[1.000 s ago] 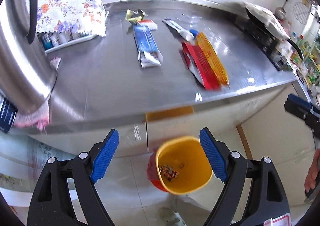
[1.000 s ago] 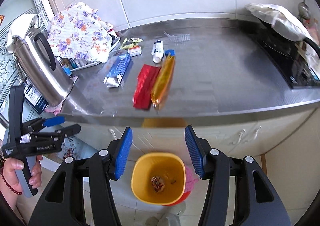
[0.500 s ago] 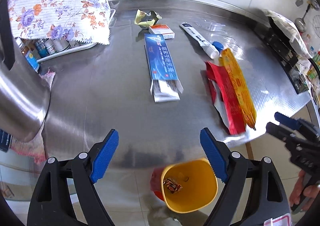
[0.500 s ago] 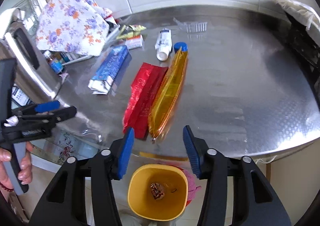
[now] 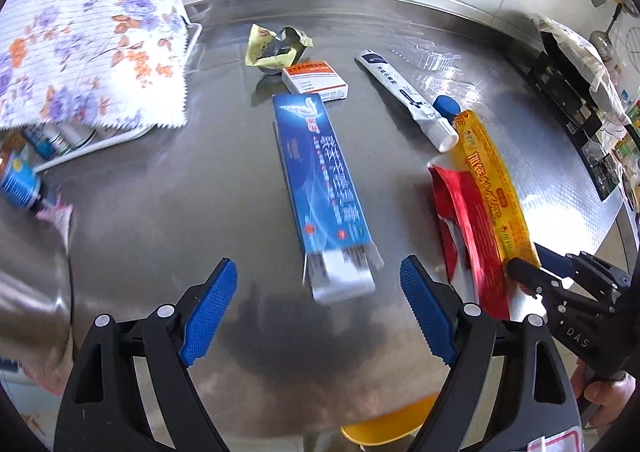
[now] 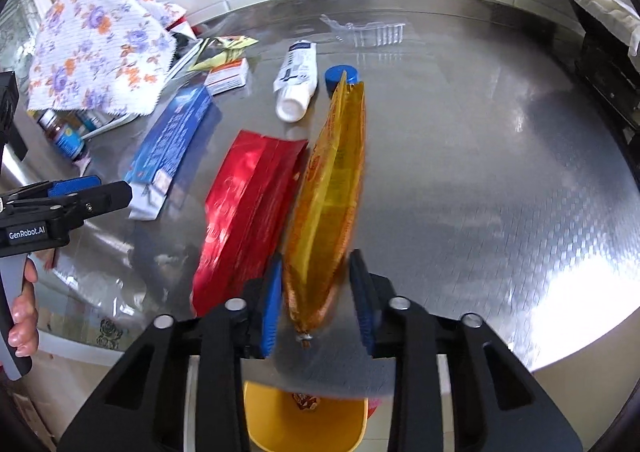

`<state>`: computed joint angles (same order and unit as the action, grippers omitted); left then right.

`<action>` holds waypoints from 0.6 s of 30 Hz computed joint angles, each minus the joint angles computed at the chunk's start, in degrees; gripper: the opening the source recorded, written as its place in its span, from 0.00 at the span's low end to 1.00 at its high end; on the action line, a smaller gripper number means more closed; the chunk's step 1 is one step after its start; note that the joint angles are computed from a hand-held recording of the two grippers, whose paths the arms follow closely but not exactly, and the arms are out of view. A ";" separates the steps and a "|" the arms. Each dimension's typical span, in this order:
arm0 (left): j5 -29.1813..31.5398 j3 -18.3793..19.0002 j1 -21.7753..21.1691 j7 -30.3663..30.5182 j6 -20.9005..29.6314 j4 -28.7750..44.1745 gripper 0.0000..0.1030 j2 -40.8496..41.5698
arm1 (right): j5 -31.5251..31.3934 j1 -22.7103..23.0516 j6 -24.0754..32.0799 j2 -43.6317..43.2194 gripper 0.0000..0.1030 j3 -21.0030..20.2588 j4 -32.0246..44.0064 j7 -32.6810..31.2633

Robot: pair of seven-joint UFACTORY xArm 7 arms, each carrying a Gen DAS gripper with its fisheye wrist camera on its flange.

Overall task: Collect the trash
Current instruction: 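Grasp the blue toothpaste box with left tool while right tool grasps the orange wrapper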

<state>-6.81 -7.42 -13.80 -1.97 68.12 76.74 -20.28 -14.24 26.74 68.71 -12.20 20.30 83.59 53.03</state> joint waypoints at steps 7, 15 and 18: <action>-0.12 -0.15 -0.33 1.02 -0.79 3.52 0.81 5.48 | -1.87 -0.08 1.51 2.57 0.13 -0.40 2.94 -0.05; 1.79 -0.62 -0.38 -0.56 -1.40 5.18 0.75 9.19 | -2.16 0.63 2.85 4.61 0.11 -1.53 5.59 -0.69; 4.61 -1.23 -0.40 -1.72 -2.77 4.42 0.59 8.80 | -2.18 0.76 2.80 4.54 0.11 -1.82 6.03 -0.89</action>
